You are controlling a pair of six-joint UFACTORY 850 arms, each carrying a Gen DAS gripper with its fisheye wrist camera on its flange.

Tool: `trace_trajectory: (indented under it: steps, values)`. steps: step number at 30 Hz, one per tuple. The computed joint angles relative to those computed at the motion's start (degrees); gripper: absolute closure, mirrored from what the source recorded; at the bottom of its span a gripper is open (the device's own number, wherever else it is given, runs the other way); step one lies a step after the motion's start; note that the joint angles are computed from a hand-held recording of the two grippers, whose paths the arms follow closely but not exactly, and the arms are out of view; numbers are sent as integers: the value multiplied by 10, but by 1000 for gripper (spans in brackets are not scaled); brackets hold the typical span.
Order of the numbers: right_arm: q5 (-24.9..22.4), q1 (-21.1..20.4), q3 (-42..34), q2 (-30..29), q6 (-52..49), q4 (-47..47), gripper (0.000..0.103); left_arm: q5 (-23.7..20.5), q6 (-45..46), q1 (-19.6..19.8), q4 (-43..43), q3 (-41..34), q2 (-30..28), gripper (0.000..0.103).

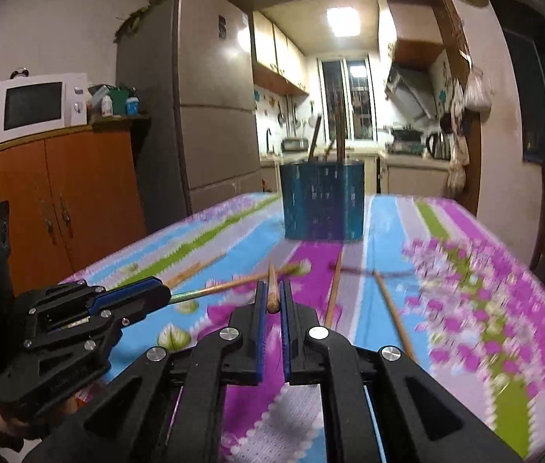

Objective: Organize utensils
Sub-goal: 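Close the left tool on a wooden chopstick while the right tool grasps another chopstick, then lift the left tool's chopstick to the blue holder while the right tool carries its chopstick there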

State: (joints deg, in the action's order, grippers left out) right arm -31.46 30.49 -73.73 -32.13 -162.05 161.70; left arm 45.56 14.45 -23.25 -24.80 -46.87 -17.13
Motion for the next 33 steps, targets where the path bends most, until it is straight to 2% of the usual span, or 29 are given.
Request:
trace_trajectory:
  steps: [6,9,11,18,19,20,22,30,31,33]
  values:
    - [-11,-10,-10,24,-12,-18,95,3,7,11,10,-18,17,97]
    - [-9,-16,-27,24,0,-38,95,-13,21,16,7,-36,15,97]
    - [-9,-19,-40,24,3,-47,95,-45,11,23,20,-45,12,97]
    - [-4,-26,-68,17,32,-81,96,-78,-31,11,38,-2,12,95]
    - [-3,-26,-69,17,31,-82,96,-81,-37,9,38,5,10,88]
    - [-3,-26,-71,17,31,-84,96,-86,-43,6,36,12,8,74]
    - [-3,-27,-78,15,46,-99,95,-82,-34,-3,9,22,1,60]
    - [9,-27,-119,2,73,-126,96,-77,-12,-10,-6,19,-23,60]
    - [10,-27,-123,1,71,-125,96,-78,-13,-11,-6,17,-25,61]
    - [11,-26,-129,1,69,-124,96,-76,-6,-12,-12,13,-33,74]
